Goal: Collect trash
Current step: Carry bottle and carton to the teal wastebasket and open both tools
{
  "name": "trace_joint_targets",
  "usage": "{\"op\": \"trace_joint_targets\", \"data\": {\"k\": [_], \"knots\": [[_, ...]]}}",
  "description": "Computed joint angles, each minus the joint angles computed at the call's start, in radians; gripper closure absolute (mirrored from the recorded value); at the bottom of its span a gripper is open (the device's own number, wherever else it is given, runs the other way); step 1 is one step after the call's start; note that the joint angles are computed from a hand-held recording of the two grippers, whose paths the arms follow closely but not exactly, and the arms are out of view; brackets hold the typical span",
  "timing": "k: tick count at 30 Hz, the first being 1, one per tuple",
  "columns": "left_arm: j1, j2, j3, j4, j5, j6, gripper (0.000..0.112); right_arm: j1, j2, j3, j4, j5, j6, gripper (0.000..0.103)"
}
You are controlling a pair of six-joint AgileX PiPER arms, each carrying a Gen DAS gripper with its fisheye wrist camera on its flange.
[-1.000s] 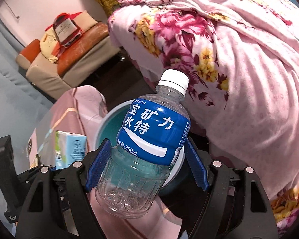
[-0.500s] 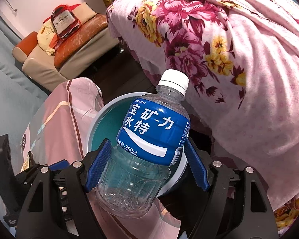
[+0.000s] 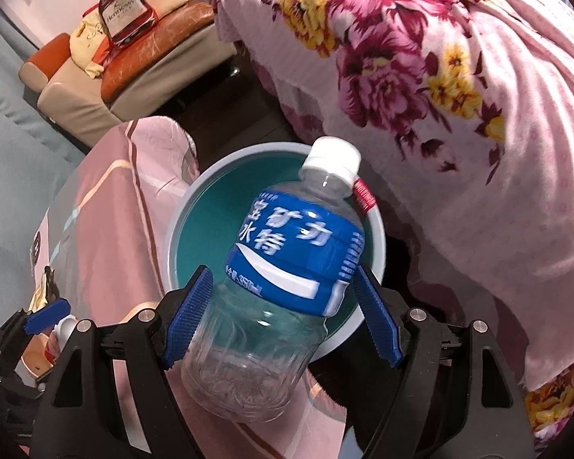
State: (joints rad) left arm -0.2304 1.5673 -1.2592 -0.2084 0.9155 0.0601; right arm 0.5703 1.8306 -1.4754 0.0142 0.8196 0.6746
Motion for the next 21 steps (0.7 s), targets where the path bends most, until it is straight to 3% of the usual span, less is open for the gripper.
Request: {"op": "trace_joint_targets", "data": {"k": [11,21], "knots": [[0.108,-0.159,0.119,-0.057,0.031,0.095,0.021,0.110,-0.038,-0.060,-0.106,0.104,0.106,0.023],[0.289,-0.333,0.251,-0.135,0.087,0.230,0.021,0.254,-0.029,-0.171,-0.184,0.217,0.168,0.020]]}}
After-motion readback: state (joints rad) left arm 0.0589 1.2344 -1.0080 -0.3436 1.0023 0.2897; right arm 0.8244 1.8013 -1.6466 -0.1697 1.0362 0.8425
